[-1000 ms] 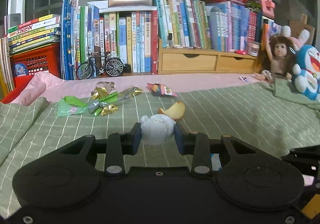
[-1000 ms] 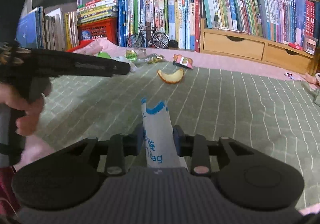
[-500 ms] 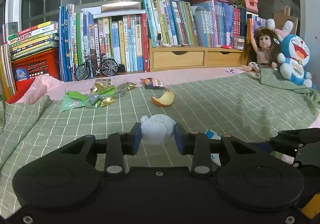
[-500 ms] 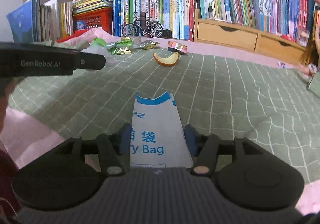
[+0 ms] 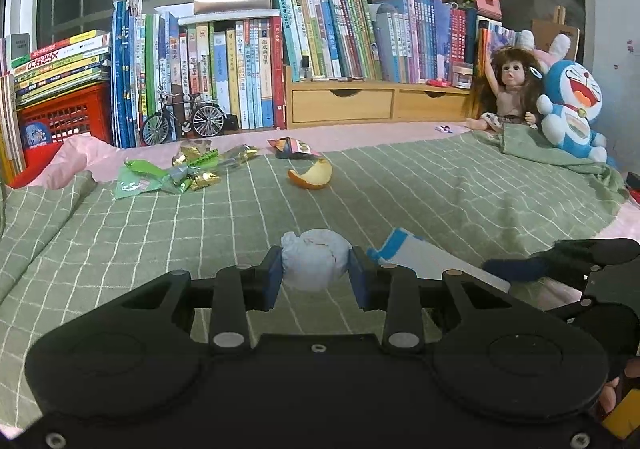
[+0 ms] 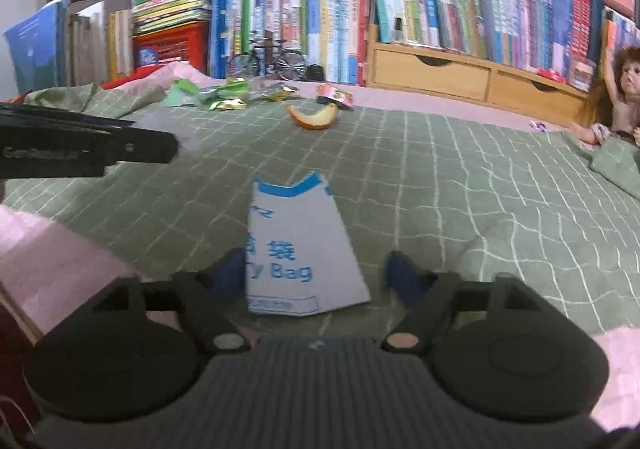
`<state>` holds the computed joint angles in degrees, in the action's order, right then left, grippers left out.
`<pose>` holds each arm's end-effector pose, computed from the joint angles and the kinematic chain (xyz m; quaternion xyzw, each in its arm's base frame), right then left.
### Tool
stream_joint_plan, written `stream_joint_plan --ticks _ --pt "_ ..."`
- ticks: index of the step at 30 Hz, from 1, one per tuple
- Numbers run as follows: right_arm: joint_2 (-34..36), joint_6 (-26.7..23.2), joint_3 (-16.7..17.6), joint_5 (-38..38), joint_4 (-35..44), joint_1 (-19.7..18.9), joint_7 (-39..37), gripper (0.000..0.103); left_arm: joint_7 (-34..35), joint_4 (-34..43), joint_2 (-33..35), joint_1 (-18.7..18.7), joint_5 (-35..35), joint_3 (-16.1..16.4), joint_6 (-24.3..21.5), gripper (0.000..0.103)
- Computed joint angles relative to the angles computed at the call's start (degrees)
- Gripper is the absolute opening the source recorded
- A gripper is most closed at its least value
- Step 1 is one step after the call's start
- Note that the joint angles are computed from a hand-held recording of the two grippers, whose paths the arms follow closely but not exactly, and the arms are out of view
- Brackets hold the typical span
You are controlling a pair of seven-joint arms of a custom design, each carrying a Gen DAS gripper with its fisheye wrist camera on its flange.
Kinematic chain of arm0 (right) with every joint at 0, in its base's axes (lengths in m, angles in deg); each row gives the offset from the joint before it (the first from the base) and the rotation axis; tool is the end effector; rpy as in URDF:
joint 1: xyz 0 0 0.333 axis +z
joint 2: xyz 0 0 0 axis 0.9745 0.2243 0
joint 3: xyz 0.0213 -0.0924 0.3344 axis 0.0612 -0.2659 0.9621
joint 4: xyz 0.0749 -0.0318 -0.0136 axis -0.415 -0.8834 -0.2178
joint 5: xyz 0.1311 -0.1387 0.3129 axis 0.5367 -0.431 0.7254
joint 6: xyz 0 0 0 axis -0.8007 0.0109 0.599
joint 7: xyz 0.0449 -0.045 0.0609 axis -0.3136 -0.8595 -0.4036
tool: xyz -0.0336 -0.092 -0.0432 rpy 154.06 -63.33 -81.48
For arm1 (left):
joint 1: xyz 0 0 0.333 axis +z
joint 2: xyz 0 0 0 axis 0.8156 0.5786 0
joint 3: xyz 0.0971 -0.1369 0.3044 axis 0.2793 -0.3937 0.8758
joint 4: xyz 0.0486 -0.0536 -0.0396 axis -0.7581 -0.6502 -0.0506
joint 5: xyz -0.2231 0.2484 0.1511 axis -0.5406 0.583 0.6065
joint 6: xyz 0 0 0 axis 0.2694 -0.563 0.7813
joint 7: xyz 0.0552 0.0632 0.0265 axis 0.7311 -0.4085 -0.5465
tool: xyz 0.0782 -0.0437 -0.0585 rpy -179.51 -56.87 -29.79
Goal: Collect trash
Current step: 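Carry the tissue ball and packet down past the bed edge over the trash bag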
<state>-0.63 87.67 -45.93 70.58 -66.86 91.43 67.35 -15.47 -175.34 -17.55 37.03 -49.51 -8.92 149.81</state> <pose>0.6209 0.2429 0.5935 -0.7239 0.4887 -0.2790 0.3992 0.5986 -0.2538 0.6562 -0.5412 0.6626 -0.4010 0.3274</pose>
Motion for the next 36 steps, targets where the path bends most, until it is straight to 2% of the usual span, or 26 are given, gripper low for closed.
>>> stream_joint_plan --ticks 2,4,5,8,12,16,19,21,24,28,31,36 --pt "-0.5 1.1 -1.4 -1.4 -0.7 1.3 2.0 0.056 0.2 -0.7 -0.4 0.0 -0.3 -0.2 0.2 0.033" --pt "-1.3 3.2 -6.0 -6.0 -1.6 4.9 7.4 0.03 0.1 -1.3 -1.0 0.0 0.0 -0.3 0.4 0.033" --pt "-1.6 3.3 -7.0 -7.9 -1.6 5.6 9.7 0.03 0.0 -1.8 -1.3 0.0 0.1 -0.4 0.6 0.033" --pt "-2.4 3.0 -2.1 -4.5 -2.3 1.5 6.9 0.027 1.4 -2.9 -2.2 0.6 -1.3 -1.4 0.9 0.033" --pt "-4.1 4.3 -4.2 -7.7 -4.1 3.0 9.6 0.027 3.1 -4.7 -3.5 1.2 -2.8 -2.4 1.8 0.033" --pt "-5.8 5.4 -4.0 -8.3 -5.9 2.6 10.8 0.026 4.4 -6.4 -4.8 1.5 -3.7 -3.3 2.4 0.033" --pt "-7.4 4.4 -0.9 -4.3 -7.1 0.1 6.9 0.026 6.7 -7.8 -5.9 2.2 -6.6 -4.6 2.3 0.033" --pt "-8.9 2.9 1.9 1.3 -8.1 -1.9 1.4 0.026 9.5 -9.2 -7.0 2.6 -9.0 -5.6 2.2 0.033" --pt "-11.5 -0.1 3.6 10.1 -9.8 -2.4 -7.0 0.026 14.0 -12.1 -9.2 3.2 -13.1 -7.1 2.9 0.033" --pt "-15.8 -3.8 2.1 18.1 -12.9 -0.3 -14.9 0.026 20.1 -16.7 -12.6 3.7 -20.7 -9.0 3.8 0.033" --pt "-19.2 -6.6 -0.2 22.4 -15.4 2.5 -20.2 0.026 27.7 -20.8 -15.5 3.1 -28.9 -9.9 4.6 0.033" --pt "-24.5 -14.6 -4.2 27.3 -18.6 7.2 -26.1 0.026 38.5 -25.5 -19.6 0.9 -40.3 -10.1 2.4 0.033"
